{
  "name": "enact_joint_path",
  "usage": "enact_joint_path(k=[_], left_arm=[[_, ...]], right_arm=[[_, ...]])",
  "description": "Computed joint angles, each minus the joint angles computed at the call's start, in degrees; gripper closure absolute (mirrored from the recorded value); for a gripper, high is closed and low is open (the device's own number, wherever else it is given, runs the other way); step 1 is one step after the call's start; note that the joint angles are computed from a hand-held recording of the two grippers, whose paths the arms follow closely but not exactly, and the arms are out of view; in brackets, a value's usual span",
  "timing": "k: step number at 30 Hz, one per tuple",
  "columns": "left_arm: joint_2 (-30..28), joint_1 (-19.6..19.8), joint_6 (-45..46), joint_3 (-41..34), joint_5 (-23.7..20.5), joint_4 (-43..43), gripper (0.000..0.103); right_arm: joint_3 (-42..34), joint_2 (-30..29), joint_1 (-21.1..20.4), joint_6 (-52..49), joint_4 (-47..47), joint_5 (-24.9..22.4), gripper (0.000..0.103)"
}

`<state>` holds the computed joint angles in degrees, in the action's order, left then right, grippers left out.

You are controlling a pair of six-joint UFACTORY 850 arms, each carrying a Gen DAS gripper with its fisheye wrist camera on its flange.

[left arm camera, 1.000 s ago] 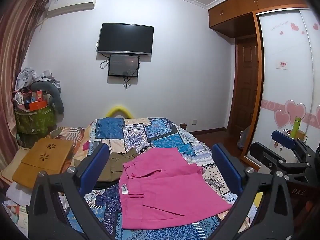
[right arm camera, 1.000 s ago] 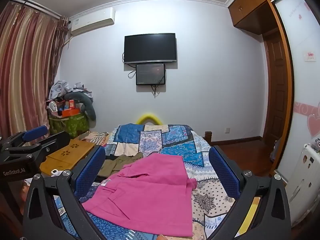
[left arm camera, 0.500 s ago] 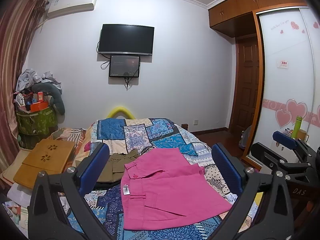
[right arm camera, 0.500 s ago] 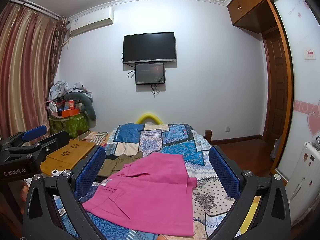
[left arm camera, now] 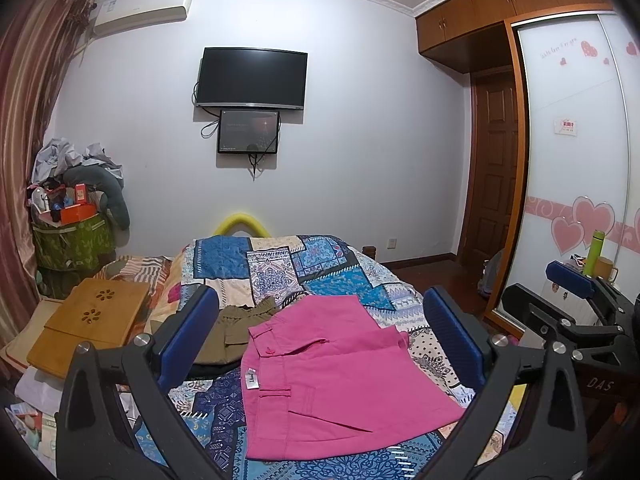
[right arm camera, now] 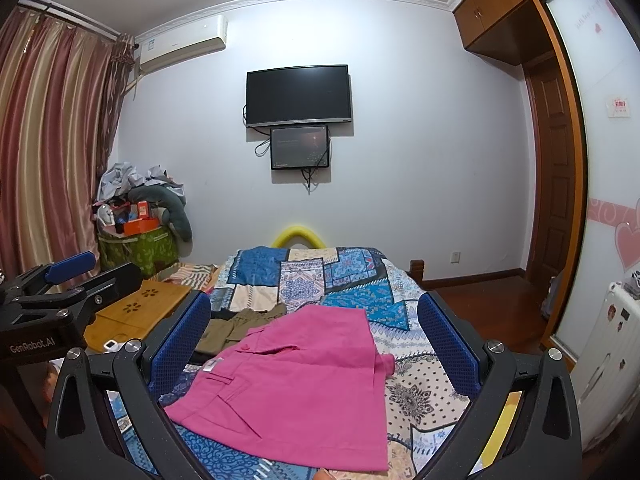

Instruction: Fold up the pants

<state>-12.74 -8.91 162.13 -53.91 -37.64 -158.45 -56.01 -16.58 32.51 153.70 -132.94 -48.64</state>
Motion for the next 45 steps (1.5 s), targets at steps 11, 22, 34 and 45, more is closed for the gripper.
enact_joint_path(k=[11,22,34,45], left_arm=[[-0.07,-0.51,1.17,-0.16,0.30,-0.88,0.000],[-0.18,-0.77,1.53,-0.08,0.02,-1.50,0.000],[-0.22,-0.91,1.47,-0.12,0.23,-1.48,0.000],[-3.21,-1.54,0.24,-3.58,3.28,0.27,0.000]], right_arm=[[0.34,0.07,-0.54,1.16,-0.85,0.10,0.000],[0.52,0.22,-0.65,1.38,-0.96,0.07,0.000],[0.59,0.26,-0.68,1.50,-1.02,0.07,0.000],[0.35,-0.04,-1.70,2.63,-1.68,1.54,0.000]])
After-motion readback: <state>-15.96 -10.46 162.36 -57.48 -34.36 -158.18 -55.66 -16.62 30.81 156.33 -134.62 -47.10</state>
